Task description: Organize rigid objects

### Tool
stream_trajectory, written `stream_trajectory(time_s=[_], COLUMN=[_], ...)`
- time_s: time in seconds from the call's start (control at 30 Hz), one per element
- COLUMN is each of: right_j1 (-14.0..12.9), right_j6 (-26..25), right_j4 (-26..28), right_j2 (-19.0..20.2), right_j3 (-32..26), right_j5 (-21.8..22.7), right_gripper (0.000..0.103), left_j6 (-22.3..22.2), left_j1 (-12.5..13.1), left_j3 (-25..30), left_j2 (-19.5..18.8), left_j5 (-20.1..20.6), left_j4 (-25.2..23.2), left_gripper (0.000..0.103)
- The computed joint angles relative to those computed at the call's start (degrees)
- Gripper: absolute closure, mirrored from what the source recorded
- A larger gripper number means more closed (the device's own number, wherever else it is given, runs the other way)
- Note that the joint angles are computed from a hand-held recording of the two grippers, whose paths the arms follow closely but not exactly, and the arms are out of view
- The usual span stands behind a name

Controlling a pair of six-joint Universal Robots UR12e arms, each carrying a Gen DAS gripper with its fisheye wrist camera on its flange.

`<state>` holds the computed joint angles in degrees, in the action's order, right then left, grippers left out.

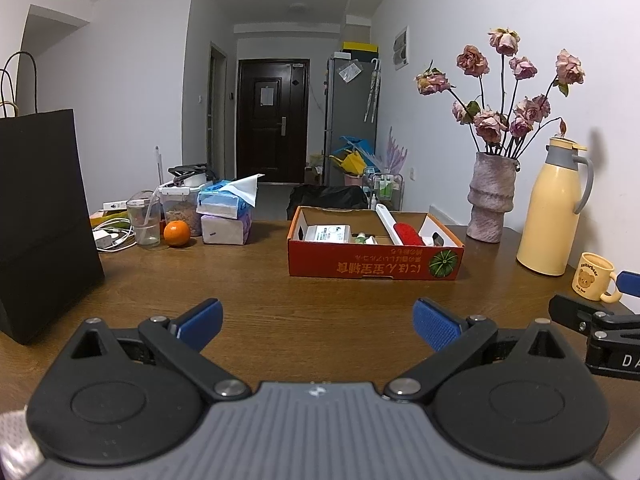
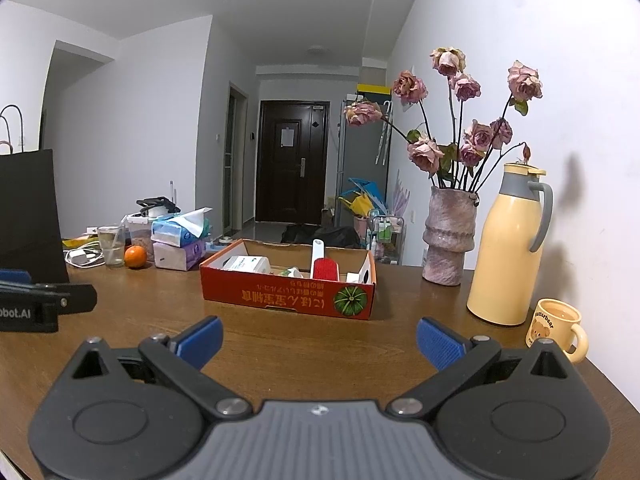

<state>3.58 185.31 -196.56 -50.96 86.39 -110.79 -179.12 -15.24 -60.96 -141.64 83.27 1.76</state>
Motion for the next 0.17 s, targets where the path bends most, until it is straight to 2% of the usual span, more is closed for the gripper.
stream_trajectory(time_s=[0.17], right_j1=[-0.1], right_j6=[0.3], right_j4=[0.7], right_j2=[0.1], right_j3=[-0.2], right_j5=[0.2], right_gripper=[0.0], left_j6=[-0.2], left_j1=[0.1], left_j3=[1.3], left_j2=[-0.8], left_j5=[-1.6], left_j4=[-0.6], left_gripper=[0.0])
